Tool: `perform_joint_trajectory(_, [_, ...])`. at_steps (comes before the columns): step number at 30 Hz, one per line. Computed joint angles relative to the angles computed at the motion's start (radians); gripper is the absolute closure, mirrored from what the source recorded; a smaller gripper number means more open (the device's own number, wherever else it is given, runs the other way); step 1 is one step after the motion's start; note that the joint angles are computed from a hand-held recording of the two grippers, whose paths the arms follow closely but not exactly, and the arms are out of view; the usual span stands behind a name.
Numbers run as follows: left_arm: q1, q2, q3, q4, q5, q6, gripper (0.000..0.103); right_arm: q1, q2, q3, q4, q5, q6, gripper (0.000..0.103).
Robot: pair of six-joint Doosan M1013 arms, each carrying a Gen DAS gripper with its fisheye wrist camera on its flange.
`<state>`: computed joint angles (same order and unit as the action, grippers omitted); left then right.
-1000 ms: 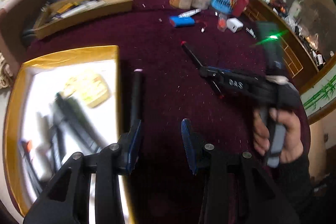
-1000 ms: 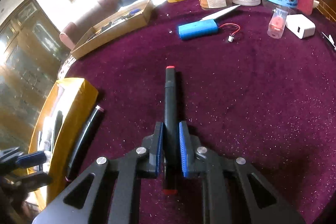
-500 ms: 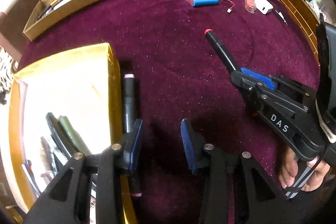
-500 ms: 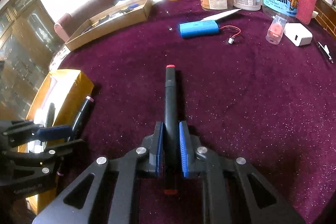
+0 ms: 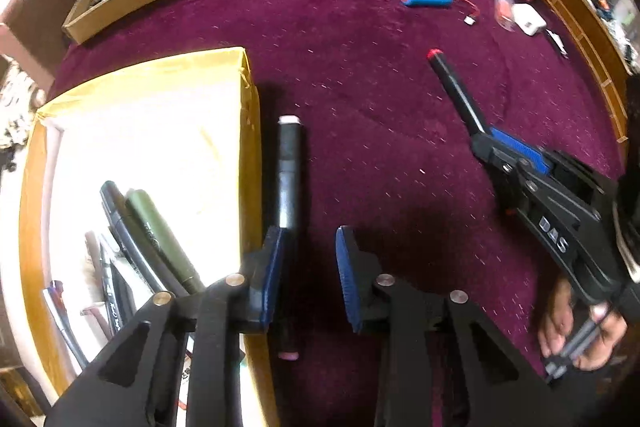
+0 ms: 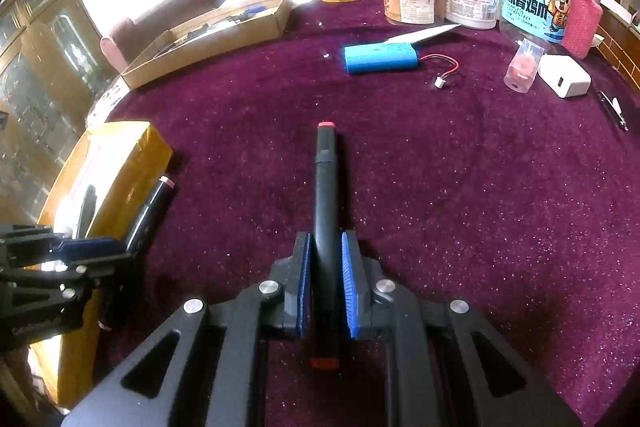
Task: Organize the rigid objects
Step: 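Grasp a red-capped marker with right tool while left tool grasps a pink-capped marker, then carry both markers into the tray and open both tools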
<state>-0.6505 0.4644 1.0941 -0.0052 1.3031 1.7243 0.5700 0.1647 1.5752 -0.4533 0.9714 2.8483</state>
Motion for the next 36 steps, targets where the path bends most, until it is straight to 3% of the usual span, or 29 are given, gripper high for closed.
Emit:
perform_joint_trajectory(5, [-0.034, 0.009, 0.018, 0.108, -0.018, -0.04, 0.081, 0.004, 0.004, -0.005, -0.008, 0.013, -0.005, 0.089])
perform_joint_trajectory(8, [-0.019, 0.0, 0.032, 0.043, -0.012, -0.045, 0.091, 0.004, 0.004, -0.006, -0.005, 0.015, -0.007, 0.089])
perform_joint_trajectory(10, [-0.011, -0.016, 0.057, 0.014, -0.02, -0.046, 0.091, 0.007, 0.006, -0.008, -0.013, 0.023, -0.01, 0.089])
perform_joint_trajectory(12, [-0.002, -0.038, 0.093, -0.034, -0.048, -0.013, 0.091, 0.011, 0.01, -0.012, -0.023, 0.033, -0.013, 0.089])
perform_joint_trajectory(15, [-0.001, -0.075, 0.16, -0.034, -0.147, 0.007, 0.091, 0.018, 0.017, -0.02, -0.038, 0.051, -0.022, 0.089])
perform_joint_trajectory(17, [0.006, -0.087, 0.18, -0.056, -0.163, 0.016, 0.091, 0.016, 0.005, -0.003, -0.033, 0.002, -0.01, 0.09])
perform_joint_trajectory(21, [0.047, -0.137, 0.23, -0.186, -0.187, 0.05, 0.091, 0.009, -0.05, 0.065, -0.023, -0.254, 0.002, 0.09])
perform_joint_trajectory(23, [0.08, -0.169, 0.254, -0.264, -0.198, 0.075, 0.091, 0.016, -0.062, 0.078, -0.049, -0.322, 0.009, 0.09])
perform_joint_trajectory(26, [0.143, -0.216, 0.286, -0.37, -0.214, 0.105, 0.091, 0.034, -0.054, 0.068, -0.072, -0.324, 0.0, 0.09])
perform_joint_trajectory(30, [0.221, -0.265, 0.32, -0.418, -0.247, 0.11, 0.091, 0.051, -0.04, 0.056, -0.062, -0.346, -0.029, 0.09])
perform_joint_trajectory(32, [0.239, -0.279, 0.33, -0.408, -0.27, 0.098, 0.091, 0.067, -0.026, 0.026, -0.057, -0.316, -0.041, 0.089])
perform_joint_trajectory(36, [0.276, -0.302, 0.362, -0.368, -0.322, 0.068, 0.091, 0.092, 0.007, -0.038, 0.01, -0.36, -0.112, 0.089])
